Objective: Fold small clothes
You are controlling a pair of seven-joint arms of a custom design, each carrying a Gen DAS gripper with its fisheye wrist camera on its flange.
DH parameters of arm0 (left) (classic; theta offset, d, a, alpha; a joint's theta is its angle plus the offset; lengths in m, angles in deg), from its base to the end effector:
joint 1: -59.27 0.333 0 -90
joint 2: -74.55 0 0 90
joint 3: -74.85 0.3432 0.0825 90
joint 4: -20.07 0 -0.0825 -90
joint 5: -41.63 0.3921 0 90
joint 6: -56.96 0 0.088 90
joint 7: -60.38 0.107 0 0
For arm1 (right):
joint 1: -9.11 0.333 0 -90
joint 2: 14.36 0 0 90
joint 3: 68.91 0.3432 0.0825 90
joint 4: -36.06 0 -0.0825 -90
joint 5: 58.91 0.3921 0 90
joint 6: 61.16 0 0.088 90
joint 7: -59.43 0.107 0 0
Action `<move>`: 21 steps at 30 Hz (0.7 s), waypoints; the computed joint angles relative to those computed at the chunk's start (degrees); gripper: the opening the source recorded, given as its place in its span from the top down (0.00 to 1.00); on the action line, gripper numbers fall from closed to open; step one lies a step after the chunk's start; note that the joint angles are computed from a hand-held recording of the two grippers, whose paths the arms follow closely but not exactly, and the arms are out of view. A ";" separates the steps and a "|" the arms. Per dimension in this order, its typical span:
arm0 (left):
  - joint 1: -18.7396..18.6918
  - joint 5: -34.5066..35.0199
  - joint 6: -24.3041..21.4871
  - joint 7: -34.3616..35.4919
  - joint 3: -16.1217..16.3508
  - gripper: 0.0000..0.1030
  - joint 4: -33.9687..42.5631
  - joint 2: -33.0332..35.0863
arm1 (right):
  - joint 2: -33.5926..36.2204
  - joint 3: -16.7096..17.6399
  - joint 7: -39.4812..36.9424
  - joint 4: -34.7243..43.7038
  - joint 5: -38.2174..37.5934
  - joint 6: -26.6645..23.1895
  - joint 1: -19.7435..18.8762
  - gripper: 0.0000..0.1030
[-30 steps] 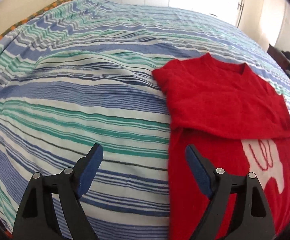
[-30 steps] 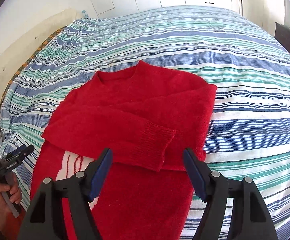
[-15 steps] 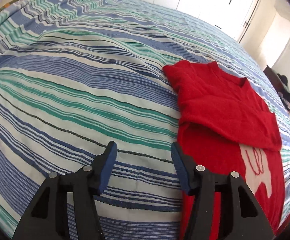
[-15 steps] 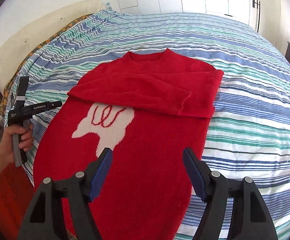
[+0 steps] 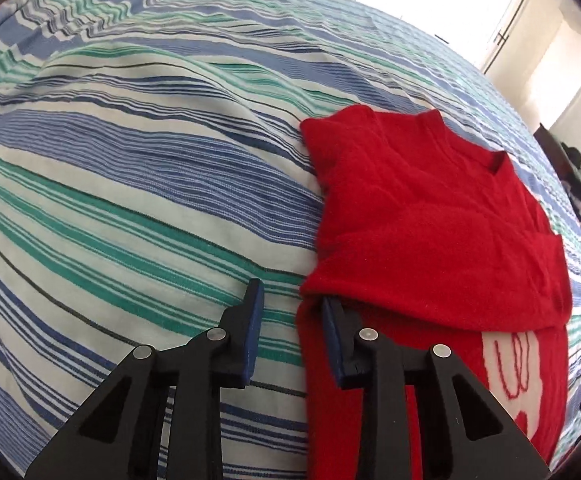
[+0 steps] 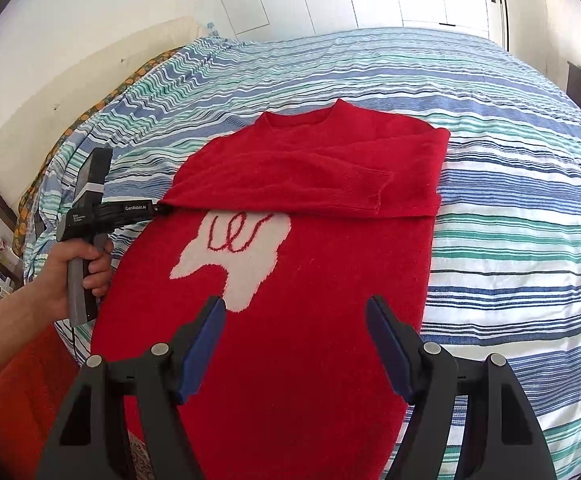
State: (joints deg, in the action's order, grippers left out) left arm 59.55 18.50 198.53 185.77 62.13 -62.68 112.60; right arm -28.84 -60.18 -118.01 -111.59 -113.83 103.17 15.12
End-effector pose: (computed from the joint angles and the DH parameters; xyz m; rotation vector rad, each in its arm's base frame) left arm 0.7649 -0.1270 0.3624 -1.5237 2.5381 -0.8494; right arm 0.4247 0.1599 0.4114 -1.3106 2.1736 -0.5892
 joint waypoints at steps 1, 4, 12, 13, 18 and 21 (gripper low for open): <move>0.01 0.52 0.39 0.52 0.26 0.59 -0.97 -0.87 | 0.05 -0.01 -0.63 -0.14 0.56 -0.26 0.36 0.30; 0.34 1.35 6.32 2.00 1.20 0.35 -7.68 -5.84 | -0.06 -0.18 -2.11 -1.01 2.33 -0.43 1.16 0.30; 12.10 -20.82 1.90 27.10 -5.05 0.25 -27.90 -23.90 | -1.80 0.01 -5.45 -3.09 4.10 0.49 1.94 0.30; 12.51 -23.02 0.31 30.98 -5.02 0.24 -30.60 -26.05 | -1.77 -0.03 -7.08 -3.18 4.62 1.12 2.34 0.30; 7.52 -15.57 1.22 35.72 -2.20 0.24 -40.33 -29.73 | -0.60 -1.88 -18.44 -4.62 13.54 1.97 7.05 0.30; 4.48 -12.11 7.05 38.83 -0.22 0.24 -45.76 -32.60 | 0.71 -7.40 -32.57 -6.18 33.60 -3.65 15.17 0.30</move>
State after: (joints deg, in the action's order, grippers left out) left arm 64.03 6.39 205.57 224.60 61.90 -108.44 80.00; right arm -28.14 -67.58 -150.58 -117.77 -80.23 99.52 30.29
